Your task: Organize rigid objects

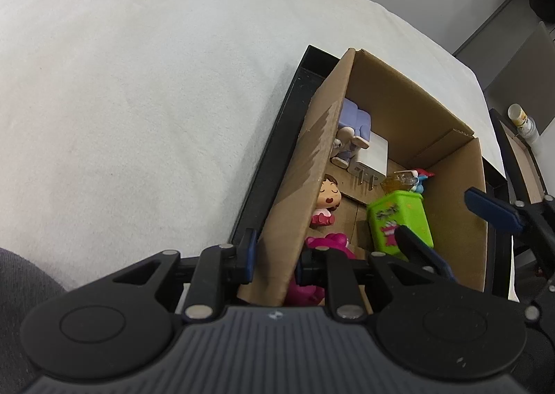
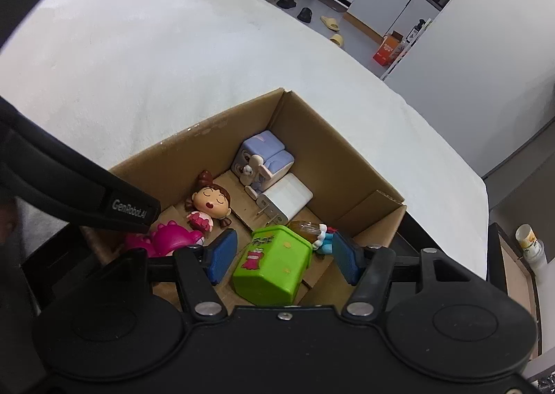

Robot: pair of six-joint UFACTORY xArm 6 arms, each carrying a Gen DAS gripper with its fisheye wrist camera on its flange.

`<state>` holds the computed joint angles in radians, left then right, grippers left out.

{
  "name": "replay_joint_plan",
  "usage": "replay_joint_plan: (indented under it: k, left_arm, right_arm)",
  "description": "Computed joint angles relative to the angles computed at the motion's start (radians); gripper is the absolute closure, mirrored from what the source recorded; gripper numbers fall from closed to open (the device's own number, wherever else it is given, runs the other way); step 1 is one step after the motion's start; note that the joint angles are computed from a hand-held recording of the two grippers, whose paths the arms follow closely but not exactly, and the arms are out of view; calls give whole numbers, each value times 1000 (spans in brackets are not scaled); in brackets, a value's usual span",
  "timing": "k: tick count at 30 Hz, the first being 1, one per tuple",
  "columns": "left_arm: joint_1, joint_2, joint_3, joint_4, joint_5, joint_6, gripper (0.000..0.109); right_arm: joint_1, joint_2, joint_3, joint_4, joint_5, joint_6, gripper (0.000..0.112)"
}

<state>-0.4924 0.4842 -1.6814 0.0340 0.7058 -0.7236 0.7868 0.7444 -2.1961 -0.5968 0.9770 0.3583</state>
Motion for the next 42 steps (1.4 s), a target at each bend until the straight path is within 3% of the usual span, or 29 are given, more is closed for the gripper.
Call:
replay_joint_plan:
  k: [16,35,40,42]
  left_arm:
    - [-8,6,-49,45,54,9,89]
    - [-38,-158,65,145,31,-31,89]
    - [-54,-200,89,149,35,-18,88]
    - [-61,-217,99,142,34,-5,88]
  right_arm:
    - [-45,-264,325,12,-147,248,52]
    - [-90,-513,653,99,-286,591,50]
    - [-93,-568,720,85,-323,690,44]
    - [-89,-584,734,68,-318,726,35]
